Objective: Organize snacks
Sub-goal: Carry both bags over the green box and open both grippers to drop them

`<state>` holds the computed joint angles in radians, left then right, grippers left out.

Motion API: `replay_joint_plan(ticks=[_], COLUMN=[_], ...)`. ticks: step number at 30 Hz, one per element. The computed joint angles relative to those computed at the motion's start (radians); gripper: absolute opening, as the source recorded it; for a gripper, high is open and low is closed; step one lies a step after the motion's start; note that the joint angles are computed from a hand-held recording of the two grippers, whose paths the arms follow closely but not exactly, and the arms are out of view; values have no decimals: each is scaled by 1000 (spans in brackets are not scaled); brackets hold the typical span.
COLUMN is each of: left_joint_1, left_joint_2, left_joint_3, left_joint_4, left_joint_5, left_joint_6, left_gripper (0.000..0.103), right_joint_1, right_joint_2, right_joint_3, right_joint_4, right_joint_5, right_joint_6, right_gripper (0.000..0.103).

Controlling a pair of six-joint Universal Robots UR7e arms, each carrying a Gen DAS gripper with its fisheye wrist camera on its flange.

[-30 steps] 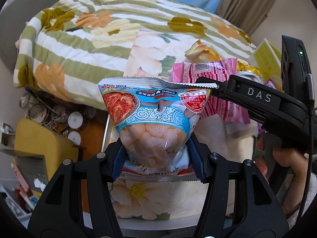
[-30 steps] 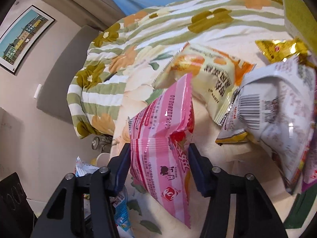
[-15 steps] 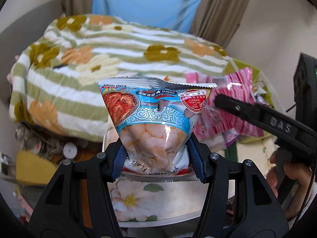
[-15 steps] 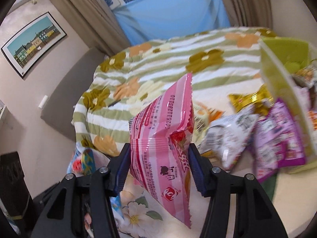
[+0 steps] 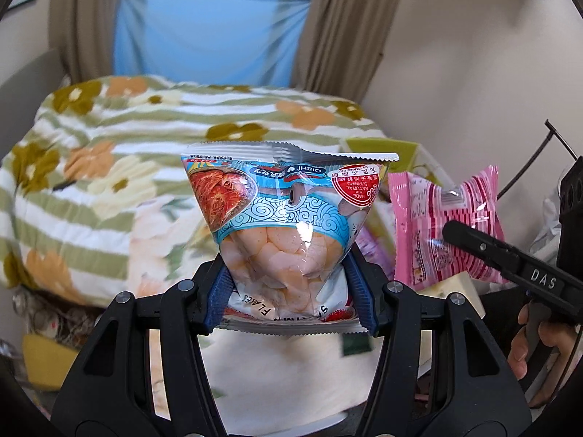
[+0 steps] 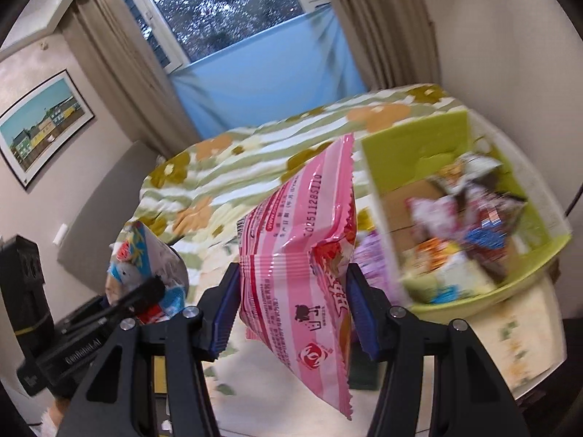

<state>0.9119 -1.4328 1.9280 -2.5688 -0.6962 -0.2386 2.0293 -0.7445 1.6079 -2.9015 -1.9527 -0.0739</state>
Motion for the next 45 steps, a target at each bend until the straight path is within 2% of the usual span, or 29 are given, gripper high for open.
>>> replay_joint_plan(ticks=[3, 10, 18, 23, 24, 25, 26, 28, 34, 41, 45], left_joint_1=[-9, 8, 57, 88, 93, 98, 100, 99, 106, 89, 82], left_joint_2=[104, 376, 666, 778, 794, 809, 823, 832, 805, 762, 745], left_joint_3=[-69, -311, -647, -805, -828, -849, -865, -866, -825, -741, -711], left_joint_4=[-35, -59, 61, 154, 166, 171, 169, 140, 135, 153, 171], left_joint_5=[-10, -62, -61, -39, -38, -49, -44, -9, -26, 23, 33], left_joint_6=[6, 34, -6, -44, -47, -38, -32, -23, -67, -115, -145], left_gripper=[53, 53, 53, 55, 58, 68, 87, 102, 102, 102, 102], right_joint_1=[-33, -128, -217, -254, -260, -263, -268, -275, -288, -289, -291], right_joint_2=[-29, -68, -23, 20, 27, 31, 38, 47, 56, 103, 150], right_joint_3=[-6, -96, -291, -413, -432, -442, -457, -476, -504, -586, -675], right_joint_4=[4, 105, 278, 398, 416, 427, 440, 454, 484, 551, 610], right_joint_5=[7, 40, 83, 113, 119, 122, 129, 137, 150, 155, 166], right_joint_6=[-46, -135, -217, -244, -246, -246, -246, -250, -257, -278, -287], right_gripper=[52, 52, 52, 52, 52, 52, 52, 52, 52, 52, 53])
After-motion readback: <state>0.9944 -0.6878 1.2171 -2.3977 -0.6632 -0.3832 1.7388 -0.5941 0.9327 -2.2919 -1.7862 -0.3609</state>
